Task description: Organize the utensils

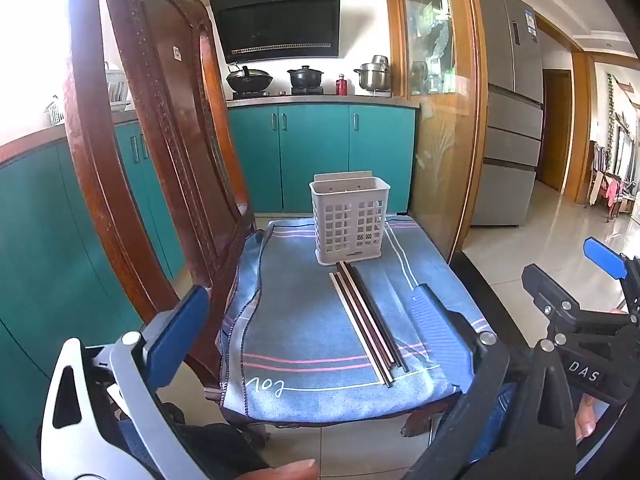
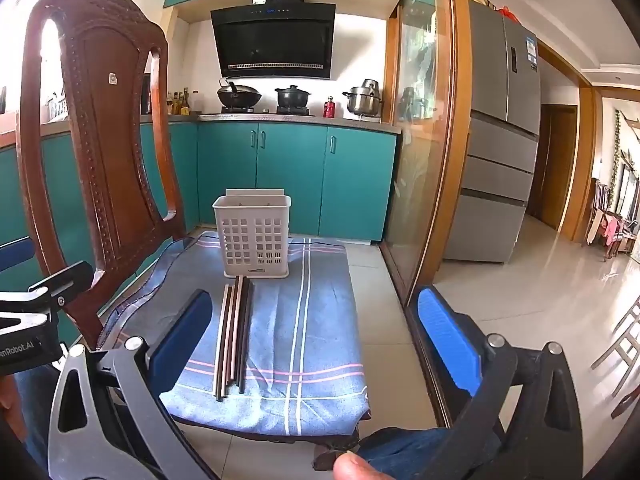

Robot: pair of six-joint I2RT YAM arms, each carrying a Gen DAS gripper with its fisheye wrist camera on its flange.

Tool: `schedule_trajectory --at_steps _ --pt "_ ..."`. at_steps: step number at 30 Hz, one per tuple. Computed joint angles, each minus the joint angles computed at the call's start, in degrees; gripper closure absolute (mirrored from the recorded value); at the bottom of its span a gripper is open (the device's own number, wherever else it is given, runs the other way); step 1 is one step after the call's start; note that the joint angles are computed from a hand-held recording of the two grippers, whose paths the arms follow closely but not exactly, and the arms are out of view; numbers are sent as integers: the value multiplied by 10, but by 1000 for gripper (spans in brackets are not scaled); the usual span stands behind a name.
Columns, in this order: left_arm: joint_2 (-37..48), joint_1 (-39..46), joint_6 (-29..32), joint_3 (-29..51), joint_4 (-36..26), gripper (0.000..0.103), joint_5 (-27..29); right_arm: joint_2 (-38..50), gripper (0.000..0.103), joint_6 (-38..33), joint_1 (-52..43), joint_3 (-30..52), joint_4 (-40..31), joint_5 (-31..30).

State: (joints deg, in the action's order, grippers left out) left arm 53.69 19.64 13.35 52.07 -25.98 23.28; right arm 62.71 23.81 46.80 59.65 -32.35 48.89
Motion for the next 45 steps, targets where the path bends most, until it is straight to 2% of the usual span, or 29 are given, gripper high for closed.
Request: schedule_trajectory --at_steps 1,15,45 --pt "0 0 0 0 -1 3 1 3 2 17 23 14 -24 19" --pt "0 -3 1 0 0 3 -2 -3 2 -5 17 -3 4 15" --pt "-10 -3 0 8 -16 3 -1 -9 2 -7 27 -2 0 25"
